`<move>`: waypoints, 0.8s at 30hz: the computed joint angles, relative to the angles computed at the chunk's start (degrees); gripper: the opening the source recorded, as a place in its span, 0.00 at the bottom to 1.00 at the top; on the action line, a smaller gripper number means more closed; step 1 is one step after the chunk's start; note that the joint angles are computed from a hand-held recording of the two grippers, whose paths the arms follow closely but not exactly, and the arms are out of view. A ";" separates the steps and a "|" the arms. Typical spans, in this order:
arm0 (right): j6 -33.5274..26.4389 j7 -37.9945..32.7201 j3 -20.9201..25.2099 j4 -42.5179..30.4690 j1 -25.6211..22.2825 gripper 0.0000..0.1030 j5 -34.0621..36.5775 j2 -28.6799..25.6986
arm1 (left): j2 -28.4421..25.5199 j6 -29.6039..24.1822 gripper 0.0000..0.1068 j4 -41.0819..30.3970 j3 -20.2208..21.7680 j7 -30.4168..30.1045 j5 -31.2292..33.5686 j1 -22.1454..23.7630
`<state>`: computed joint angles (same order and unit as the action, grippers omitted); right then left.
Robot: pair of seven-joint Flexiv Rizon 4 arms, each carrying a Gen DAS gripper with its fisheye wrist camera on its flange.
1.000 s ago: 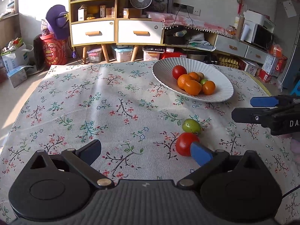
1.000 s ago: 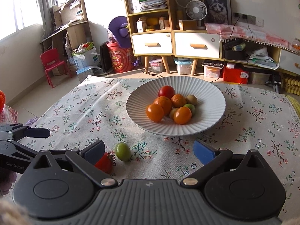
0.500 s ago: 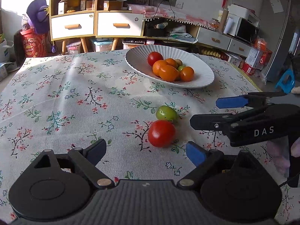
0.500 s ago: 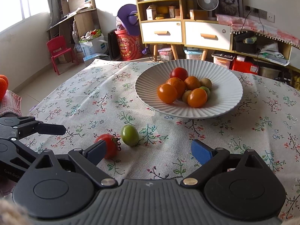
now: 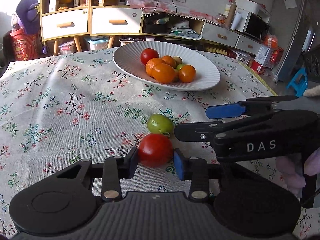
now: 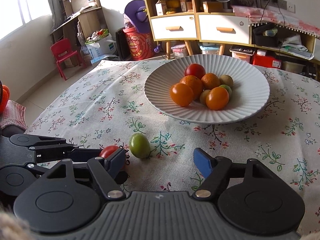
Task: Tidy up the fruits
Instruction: 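Grasp the last red tomato with the left gripper while the right gripper grasps the green fruit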
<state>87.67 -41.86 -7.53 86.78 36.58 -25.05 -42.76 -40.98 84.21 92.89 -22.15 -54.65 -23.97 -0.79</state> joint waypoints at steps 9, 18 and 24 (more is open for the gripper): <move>-1.38 1.21 -1.29 -1.30 0.72 0.67 -0.46 -0.71 | 2.24 -2.39 0.29 0.71 4.19 -1.48 1.19 -2.22; -3.64 -0.20 1.47 -4.93 -0.76 0.59 -1.49 -2.71 | 4.05 -5.03 0.29 1.54 8.23 -4.00 1.64 -3.57; -4.19 -2.23 2.51 -7.35 -0.99 0.55 -1.69 -4.35 | 4.59 -5.95 0.29 1.63 9.21 -5.09 1.99 -3.72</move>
